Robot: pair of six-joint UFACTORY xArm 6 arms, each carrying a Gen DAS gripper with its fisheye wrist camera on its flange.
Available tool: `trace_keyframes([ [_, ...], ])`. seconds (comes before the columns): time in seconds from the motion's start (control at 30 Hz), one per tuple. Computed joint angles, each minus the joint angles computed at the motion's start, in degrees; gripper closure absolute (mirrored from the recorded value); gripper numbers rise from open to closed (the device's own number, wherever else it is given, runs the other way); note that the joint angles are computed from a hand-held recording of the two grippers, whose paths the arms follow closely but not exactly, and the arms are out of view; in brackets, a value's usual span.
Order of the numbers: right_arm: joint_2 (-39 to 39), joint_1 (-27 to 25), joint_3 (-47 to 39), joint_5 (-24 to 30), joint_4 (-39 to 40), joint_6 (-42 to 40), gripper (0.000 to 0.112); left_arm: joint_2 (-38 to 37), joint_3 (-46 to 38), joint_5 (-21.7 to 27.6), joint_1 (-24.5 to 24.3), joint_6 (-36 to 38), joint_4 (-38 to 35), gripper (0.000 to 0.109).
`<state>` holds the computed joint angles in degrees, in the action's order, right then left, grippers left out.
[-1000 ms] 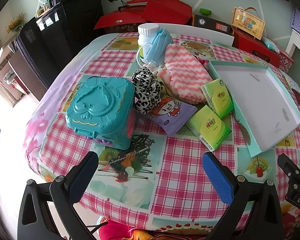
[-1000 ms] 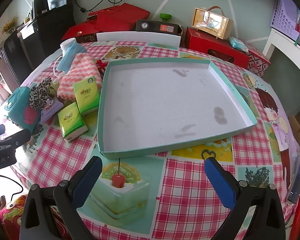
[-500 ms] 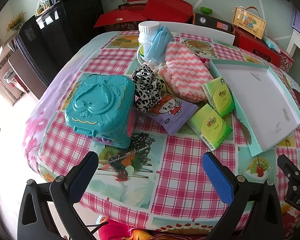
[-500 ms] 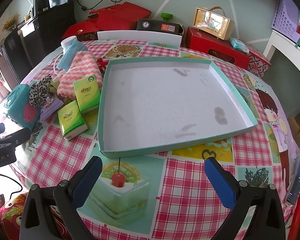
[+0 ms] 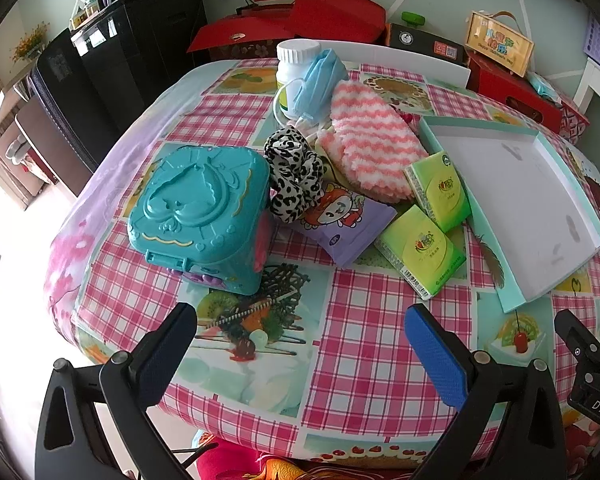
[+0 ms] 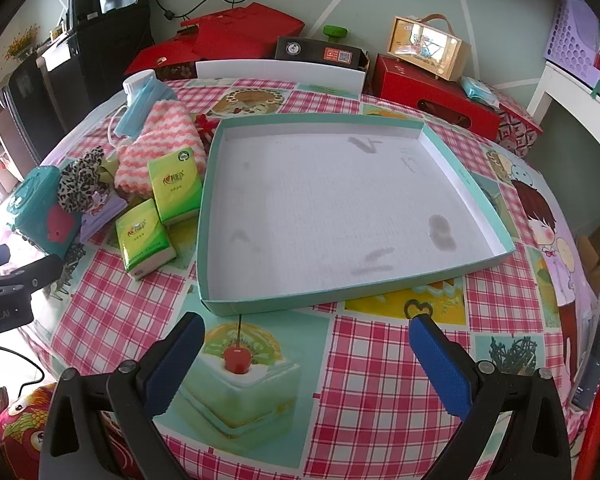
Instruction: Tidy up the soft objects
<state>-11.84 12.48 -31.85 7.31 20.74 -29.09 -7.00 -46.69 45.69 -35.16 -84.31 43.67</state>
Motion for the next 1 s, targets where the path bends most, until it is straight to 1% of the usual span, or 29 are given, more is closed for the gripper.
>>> trace_keyframes([
  [0.07,0.06,0.0,-0.02,-0.02,-0.06,0.07,0.009,-0.18,0.68,-1.2,0.13,-2.27,1.98,0.006],
  [0.13,0.07,0.03,0.0,-0.03,-0.21,0.26,0.009,-0.24,1.15,-1.72,-0.04,-7.97,8.52,0.006],
  [0.17,0.06,0.06,0.06,-0.07,-0.17,0.25,0.009,-0.31,1.37,-1.82,-0.11,-8.54,9.0,0.006],
  [0.2,0.12,0.07,-0.01,-0.06,-0.27,0.33,0.009,-0.49,1.65,-2.62,0.15,-10.66,11.28,0.006],
  [0.27,0.04,0.03,0.05,-0.04,-0.74,0.72,0.009,-0.83,1.8,-2.82,0.11,-10.54,10.87,0.006],
  [0.3,0.05,0.11,0.08,-0.12,-0.24,0.26,0.009,-0.72,1.56,-2.76,0.3,-8.09,8.16,0.006],
  [0.33,0.02,0.22,0.0,0.0,0.62,-0.48,0.009,-1.03,1.54,-2.34,0.24,-8.05,7.86,0.006],
  [0.37,-0.08,0.47,-0.18,0.29,2.55,-2.1,0.009,-1.54,1.72,-2.2,0.21,-8.48,8.26,0.006],
  [0.47,-0.75,1.44,-0.76,1.13,7.64,-7.14,0.009,-4.31,3.14,-4.03,1.24,-8.04,9.12,0.006],
  [0.57,-1.18,2.58,-1.28,1.28,8.59,-8.84,0.009,-6.85,3.79,-5.12,2.55,-4.89,7.04,0.006],
  [0.63,-1.09,3.44,-1.9,1.64,9.17,-9.6,0.009,-7.87,3.58,-4.23,3.13,-2.58,5.69,0.006],
  [0.67,-1.02,3.94,-2.25,1.86,8.37,-8.68,0.009,-8.83,4.05,-5.03,3.76,-1.97,5.08,0.006],
  [0.7,-0.83,4.33,-2.64,2.21,8.45,-8.73,0.009,-8.7,3.56,-3.89,3.71,-0.46,4.5,0.006],
  [0.83,0.35,6.0,-4.32,3.34,10.22,-10.44,0.009,-9.92,4.31,-7.88,7.01,3.76,2.15,0.006],
  [0.93,1.92,7.02,-6.11,3.79,11.23,-11.19,0.009,-10.17,3.74,-8.63,9.31,5.21,2.34,0.006],
  [1.0,2.9,7.64,-7.52,4.15,13.47,-12.63,0.009,-10.11,3.28,-9.51,10.91,6.44,2.2,0.006],
])
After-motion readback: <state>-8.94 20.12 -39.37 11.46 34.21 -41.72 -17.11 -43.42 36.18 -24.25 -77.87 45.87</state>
